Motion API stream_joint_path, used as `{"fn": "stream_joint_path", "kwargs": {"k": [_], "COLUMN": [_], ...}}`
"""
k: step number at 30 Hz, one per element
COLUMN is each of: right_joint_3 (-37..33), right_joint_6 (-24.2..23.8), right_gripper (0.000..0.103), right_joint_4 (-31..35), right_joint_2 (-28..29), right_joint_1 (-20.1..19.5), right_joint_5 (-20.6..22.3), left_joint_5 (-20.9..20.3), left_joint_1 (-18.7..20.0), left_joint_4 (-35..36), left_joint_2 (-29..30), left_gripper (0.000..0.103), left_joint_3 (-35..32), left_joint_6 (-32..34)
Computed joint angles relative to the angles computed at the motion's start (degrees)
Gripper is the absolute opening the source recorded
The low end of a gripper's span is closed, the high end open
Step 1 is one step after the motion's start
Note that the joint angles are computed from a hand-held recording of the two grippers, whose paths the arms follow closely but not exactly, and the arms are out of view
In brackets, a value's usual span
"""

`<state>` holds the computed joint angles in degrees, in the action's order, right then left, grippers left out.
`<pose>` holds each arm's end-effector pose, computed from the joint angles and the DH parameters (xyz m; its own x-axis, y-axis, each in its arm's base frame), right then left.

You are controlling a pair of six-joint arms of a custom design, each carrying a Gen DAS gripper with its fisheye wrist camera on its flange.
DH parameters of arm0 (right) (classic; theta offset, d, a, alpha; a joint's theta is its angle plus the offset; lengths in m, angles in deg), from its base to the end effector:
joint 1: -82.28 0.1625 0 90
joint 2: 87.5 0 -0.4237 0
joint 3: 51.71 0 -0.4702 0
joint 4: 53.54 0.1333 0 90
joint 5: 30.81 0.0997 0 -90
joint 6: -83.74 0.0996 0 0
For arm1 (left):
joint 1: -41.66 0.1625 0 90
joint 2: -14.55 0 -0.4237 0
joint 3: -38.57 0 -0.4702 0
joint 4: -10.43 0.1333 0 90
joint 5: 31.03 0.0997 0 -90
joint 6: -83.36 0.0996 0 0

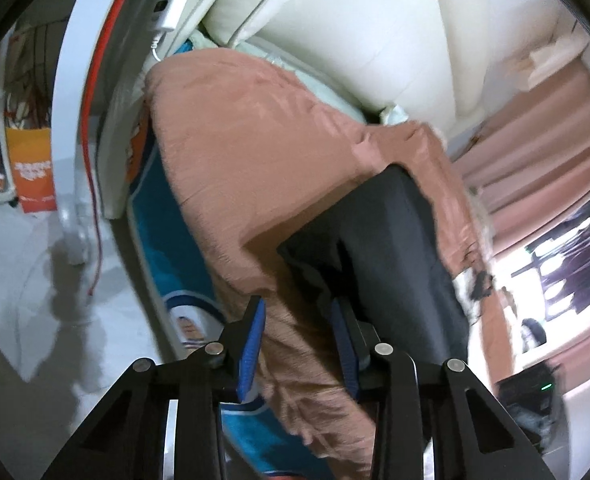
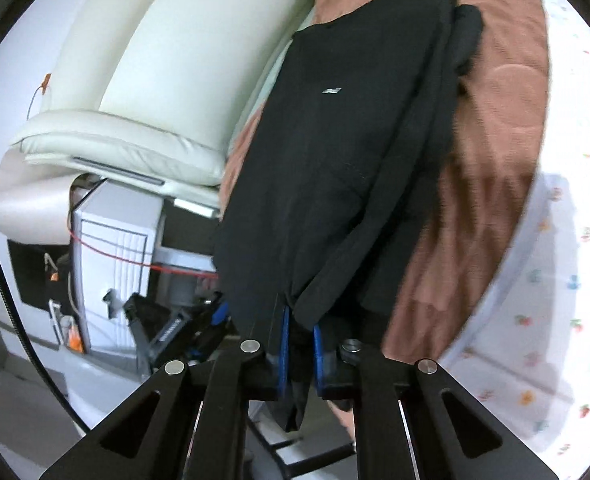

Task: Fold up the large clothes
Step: 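Press and straighten the shirt stack on the blanket, then open both grippers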

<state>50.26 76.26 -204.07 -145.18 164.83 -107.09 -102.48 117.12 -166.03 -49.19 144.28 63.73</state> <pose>0.0667 -0.7004 0.1272 -0.9798 -0.0643 -0.1894 -0.0031 0.9517 -0.3069 -0.0096 -0.6942 0.2305 -0.9772 -0.2111 0.0217 -0.1584 0.6579 -0.7363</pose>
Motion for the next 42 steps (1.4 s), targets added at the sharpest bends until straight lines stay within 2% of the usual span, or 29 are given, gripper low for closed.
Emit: {"fn": "stream_joint_path", "kwargs": {"k": [3, 7, 9, 10, 11, 13, 14, 18, 21, 24, 26, 30, 33, 37, 42], "right_joint_3": [0.3, 0.0, 0.3, 1.0, 1.7, 2.5, 2.6, 1.7, 0.1, -0.4, -0.1, 0.1, 0.3, 0.3, 1.4], "right_joint_6": [-0.3, -0.5, -0.8, -1.5, -2.4, -3.5, -3.9, -3.7, -3.2, -1.2, -0.2, 1.2, 1.4, 2.7, 0.8], "right_gripper": [0.01, 0.012, 0.02, 0.027, 0.039, 0.052, 0.053, 0.053, 0.053, 0.048, 0.037, 0.032, 0.032, 0.031, 0.034], "right_joint_4": [0.6, 2.2, 2.8, 2.0, 0.8, -0.9, -1.0, 0.1, 1.3, 1.7, 1.4, 1.2, -0.1, -1.3, -2.9], "right_joint_2": [0.2, 0.1, -0.5, -1.2, -1.8, -2.5, -2.5, -1.3, 0.8, 2.3, 2.6, 3.3, 4.6, 5.4, 3.8], "right_joint_1": [-0.9, -1.0, -0.9, -0.5, -0.1, 0.5, 0.6, 0.7, 0.5, -0.2, -0.6, -0.4, 0.6, 0.9, 1.9], "right_joint_5": [0.3, 0.4, 0.0, -1.2, -2.8, -5.5, -6.0, -7.1, -5.6, -2.9, -0.8, 2.1, 1.5, 0.7, -3.7], "left_joint_5": [-1.3, -3.2, -3.6, -3.7, -3.7, -4.3, -5.1, -7.4, -4.9, -3.5, -3.5, -2.3, 0.0, 0.7, 4.1], "left_joint_1": [0.1, 0.9, 1.0, 1.0, 1.0, 1.1, 1.3, 1.6, 0.6, 0.3, 0.3, 0.1, 0.3, 0.8, -1.0], "left_joint_4": [-2.3, -0.8, -1.3, -1.5, -1.2, -0.3, 0.3, 1.1, 2.1, 3.1, 4.1, 4.4, 5.6, 6.2, 6.6], "left_joint_2": [0.0, 0.5, 0.7, 0.8, 1.2, 1.9, 2.2, 3.5, 4.1, 4.1, 3.8, 3.5, 4.1, 4.2, 2.8], "left_gripper": [0.036, 0.051, 0.058, 0.061, 0.062, 0.063, 0.063, 0.063, 0.062, 0.047, 0.039, 0.036, 0.036, 0.037, 0.039], "left_joint_3": [0.5, -0.7, -0.9, -1.0, -1.6, -2.7, -3.2, -4.4, -5.3, -6.1, -6.8, -8.1, -9.4, -8.9, -6.6], "left_joint_6": [-1.4, -3.3, -3.6, -3.5, -3.4, -3.8, -4.3, -5.0, -2.5, -1.6, -0.7, 0.8, 1.3, -0.5, 0.1]}}
